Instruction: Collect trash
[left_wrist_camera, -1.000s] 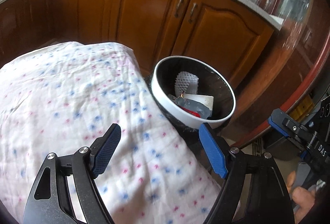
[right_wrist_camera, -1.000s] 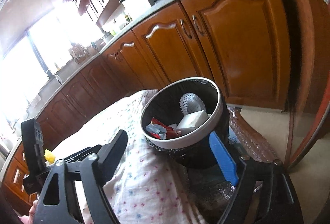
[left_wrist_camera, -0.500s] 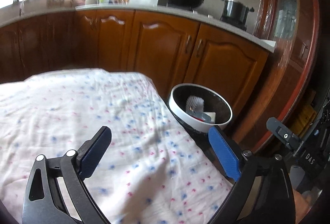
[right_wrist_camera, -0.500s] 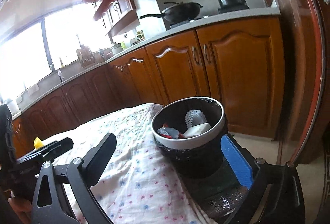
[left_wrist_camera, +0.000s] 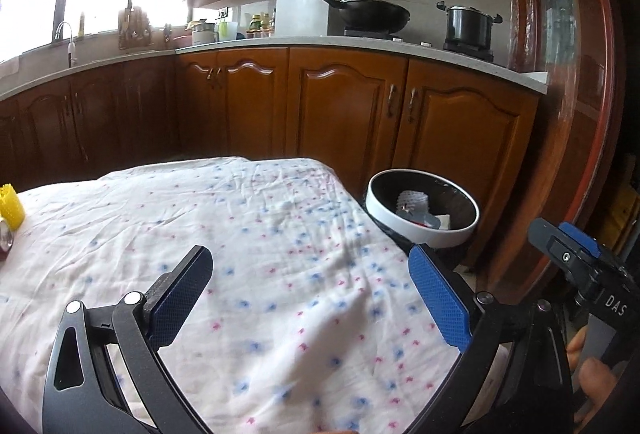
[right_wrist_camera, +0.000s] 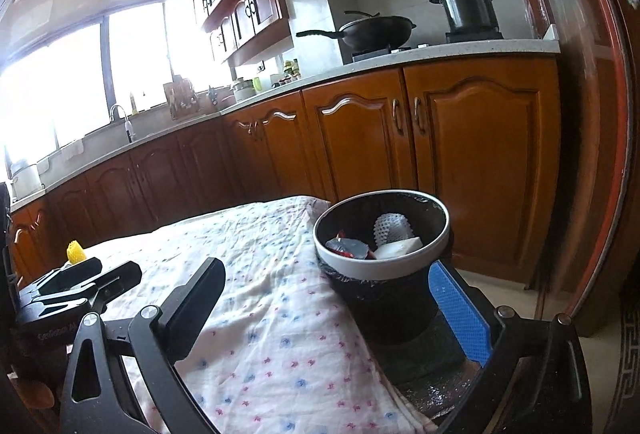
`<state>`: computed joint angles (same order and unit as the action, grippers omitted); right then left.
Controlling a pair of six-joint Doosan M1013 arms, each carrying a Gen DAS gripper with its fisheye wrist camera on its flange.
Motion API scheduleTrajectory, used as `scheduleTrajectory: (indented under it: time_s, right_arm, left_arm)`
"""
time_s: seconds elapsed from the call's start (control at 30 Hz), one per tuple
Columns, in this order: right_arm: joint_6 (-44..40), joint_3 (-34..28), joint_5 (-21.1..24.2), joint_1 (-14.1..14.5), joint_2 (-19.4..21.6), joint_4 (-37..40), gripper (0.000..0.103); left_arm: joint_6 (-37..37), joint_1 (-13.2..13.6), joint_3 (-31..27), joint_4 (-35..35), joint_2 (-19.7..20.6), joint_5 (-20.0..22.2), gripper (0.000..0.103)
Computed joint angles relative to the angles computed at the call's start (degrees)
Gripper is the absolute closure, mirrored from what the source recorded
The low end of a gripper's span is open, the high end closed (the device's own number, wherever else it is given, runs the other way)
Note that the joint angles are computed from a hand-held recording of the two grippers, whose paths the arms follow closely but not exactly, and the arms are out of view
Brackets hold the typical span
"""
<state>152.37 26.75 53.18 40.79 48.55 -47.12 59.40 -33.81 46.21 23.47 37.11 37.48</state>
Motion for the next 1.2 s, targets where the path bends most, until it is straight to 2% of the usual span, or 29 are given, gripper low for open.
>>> scheduleTrajectory:
  time_s: [0.37, 1.2]
  right_arm:
    - [-0.1, 1.0, -1.3, 0.4, -0.4, -0.4, 0.001]
    - [0.7, 1.6, -1.8, 0.3, -0.6, 0.4, 0.001]
  left_arm:
    - [-3.2, -0.6, 1.7, 4.4, -0.9, -0.1, 0.002]
    - [-6.0, -1.1, 2.8, 7.9, -1.3, -0.5, 0.002]
